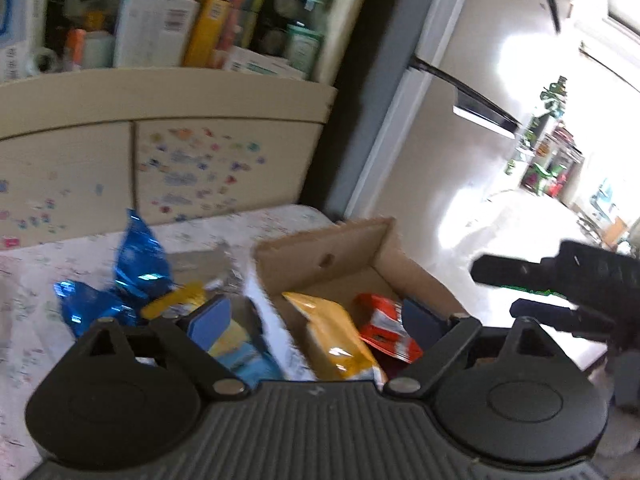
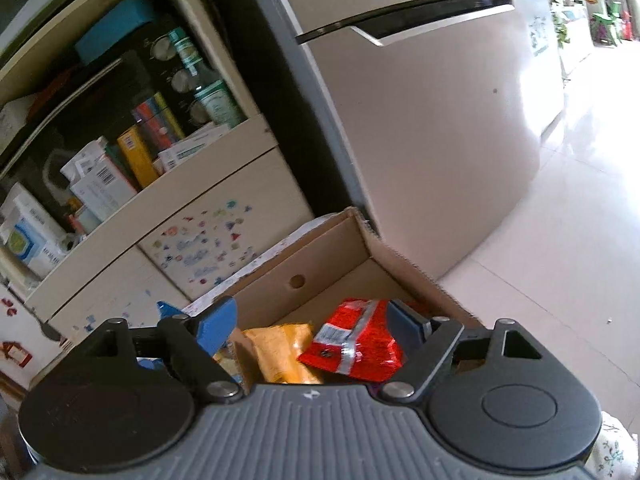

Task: Organize snacks
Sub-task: 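Release both packets into the box, right gripper red, left gripper orange-yellow, then withdraw both open grippers from the box back over the snack pile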

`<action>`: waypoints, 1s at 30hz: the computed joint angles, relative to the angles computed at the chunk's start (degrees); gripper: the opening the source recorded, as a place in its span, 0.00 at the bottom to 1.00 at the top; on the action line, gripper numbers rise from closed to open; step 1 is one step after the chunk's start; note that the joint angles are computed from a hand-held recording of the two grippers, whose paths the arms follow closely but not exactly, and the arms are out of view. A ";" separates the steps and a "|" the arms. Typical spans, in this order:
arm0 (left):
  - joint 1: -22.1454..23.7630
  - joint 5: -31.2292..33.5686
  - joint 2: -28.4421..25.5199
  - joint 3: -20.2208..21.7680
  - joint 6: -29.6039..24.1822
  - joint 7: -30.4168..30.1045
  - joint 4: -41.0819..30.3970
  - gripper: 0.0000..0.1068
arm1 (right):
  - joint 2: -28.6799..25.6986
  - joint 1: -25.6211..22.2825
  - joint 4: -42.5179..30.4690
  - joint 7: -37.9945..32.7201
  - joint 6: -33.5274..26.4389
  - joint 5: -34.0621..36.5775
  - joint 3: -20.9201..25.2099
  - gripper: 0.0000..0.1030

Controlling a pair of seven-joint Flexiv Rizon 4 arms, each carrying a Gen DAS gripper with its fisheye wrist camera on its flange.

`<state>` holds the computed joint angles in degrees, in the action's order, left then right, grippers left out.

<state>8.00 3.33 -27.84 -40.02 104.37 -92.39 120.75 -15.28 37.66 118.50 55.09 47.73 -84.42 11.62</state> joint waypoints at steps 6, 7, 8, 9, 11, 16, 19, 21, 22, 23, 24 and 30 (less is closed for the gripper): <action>3.47 -0.97 3.05 -0.09 -0.54 -1.19 0.98 0.88 | -2.16 0.15 -2.53 -2.90 3.21 -2.78 -0.57 0.85; 4.02 -1.24 3.60 -0.08 -0.82 -1.34 1.19 0.88 | -2.61 0.34 -3.08 -3.75 3.51 -2.86 -0.67 0.85; 4.54 -1.52 4.05 -0.05 -0.80 -1.54 1.45 0.88 | -3.01 0.45 -3.55 -4.33 3.96 -3.10 -0.84 0.85; 5.23 -1.71 4.36 -0.26 -0.69 -1.75 1.69 0.89 | -3.50 0.57 -4.13 -4.95 4.57 -3.46 -1.02 0.85; 6.16 -2.13 5.08 -0.19 -0.90 -2.23 2.05 0.89 | -4.29 0.78 -5.09 -6.00 5.71 -4.16 -1.36 0.85; 6.81 -3.60 7.07 1.64 -1.70 -2.87 2.97 0.89 | -6.24 1.76 -7.43 -9.58 7.28 -5.18 -2.09 0.85; 7.08 -4.61 7.66 2.42 -2.21 -2.85 3.46 0.89 | -7.70 1.92 -8.99 -11.14 9.67 -6.38 -2.63 0.85; 7.80 -5.07 7.74 2.38 -2.48 -2.65 3.80 0.90 | -8.59 1.96 -9.82 -12.07 11.39 -7.08 -2.91 0.85; 7.50 -5.39 7.73 3.10 -2.92 -2.43 3.76 0.90 | -9.04 1.99 -10.24 -12.50 12.12 -7.28 -3.06 0.85; 6.86 -5.84 7.68 4.05 -3.37 -2.18 3.64 0.90 | -9.53 1.98 -10.69 -12.91 13.08 -7.61 -3.21 0.85; 6.03 -6.43 7.53 5.18 -3.99 -1.89 3.47 0.90 | -10.08 1.92 -11.17 -13.27 14.19 -7.97 -3.37 0.85; 0.14 -11.47 4.45 11.05 -9.76 0.93 1.07 0.90 | -13.39 1.95 -13.44 -17.26 19.95 -6.35 -3.94 0.85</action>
